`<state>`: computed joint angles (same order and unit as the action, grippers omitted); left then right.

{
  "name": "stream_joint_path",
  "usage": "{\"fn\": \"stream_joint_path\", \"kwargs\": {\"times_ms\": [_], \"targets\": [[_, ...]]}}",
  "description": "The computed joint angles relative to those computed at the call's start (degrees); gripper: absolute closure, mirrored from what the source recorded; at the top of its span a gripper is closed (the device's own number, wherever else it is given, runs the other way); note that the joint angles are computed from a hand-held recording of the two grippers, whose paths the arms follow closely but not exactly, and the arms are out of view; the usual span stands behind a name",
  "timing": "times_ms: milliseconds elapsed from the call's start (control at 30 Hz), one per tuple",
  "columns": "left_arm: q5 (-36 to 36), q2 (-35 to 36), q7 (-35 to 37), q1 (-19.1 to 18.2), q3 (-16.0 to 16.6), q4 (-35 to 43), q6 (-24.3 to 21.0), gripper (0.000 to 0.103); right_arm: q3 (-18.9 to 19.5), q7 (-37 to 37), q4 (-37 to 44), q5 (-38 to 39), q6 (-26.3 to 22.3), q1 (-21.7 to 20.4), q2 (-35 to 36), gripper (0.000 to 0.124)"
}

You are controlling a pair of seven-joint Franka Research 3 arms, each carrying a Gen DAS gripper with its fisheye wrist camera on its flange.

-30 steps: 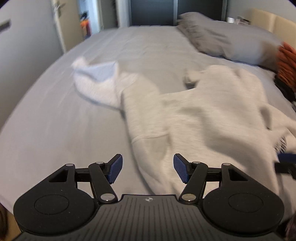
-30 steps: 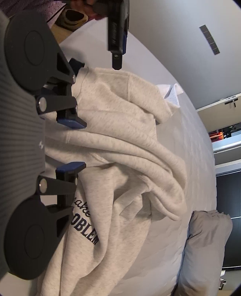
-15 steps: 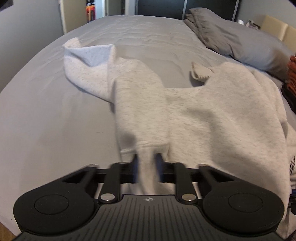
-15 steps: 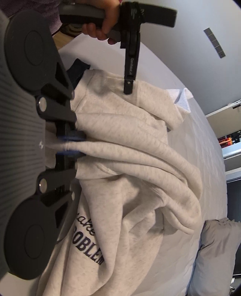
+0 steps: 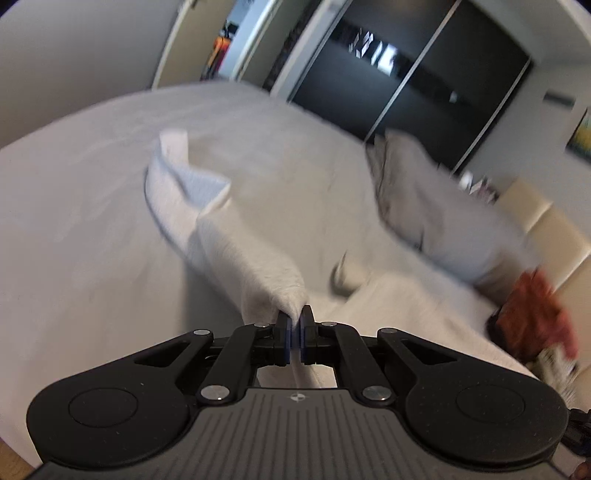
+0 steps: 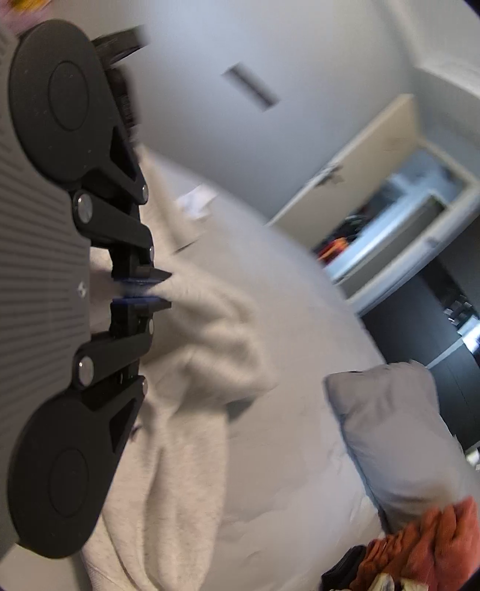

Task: Fold clothes
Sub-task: 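Lift the sweatshirt high with both grippers and shake it out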

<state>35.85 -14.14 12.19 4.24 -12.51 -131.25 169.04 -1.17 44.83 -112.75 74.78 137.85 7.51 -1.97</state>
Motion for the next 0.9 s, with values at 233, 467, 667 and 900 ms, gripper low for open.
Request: {"fn": "stream_joint_path", "kwargs": {"times_ms": [233, 467, 667, 900], "targets": [[2.9, -6.7, -7.4, 6.5, -4.6, 4.3, 3.7, 0.101, -2.8, 3.6, 6.0, 8.1, -2.0, -2.4, -3.0, 0.115], [13.6, -11.8, -13.8, 14.8, -12.4, 15.1, 2.3, 0.101, -4.6, -2.4, 11.8, 13.3, 1.9, -2.0, -8.6, 0.115], [19.2, -9.1, -12.0, 15.3, -14.9, 28.0, -1.1, 0.101, -5.5, -5.3, 20.1, 10.9, 9.3, 0.0, -10.4, 0.116], [22.9, 1.7, -2.3, 9.3, -15.7, 43.8, -10.8, 0.101, -6.1, -3.1, 31.7, 3.6, 12.2, 0.7, -5.5, 0.116]]}}
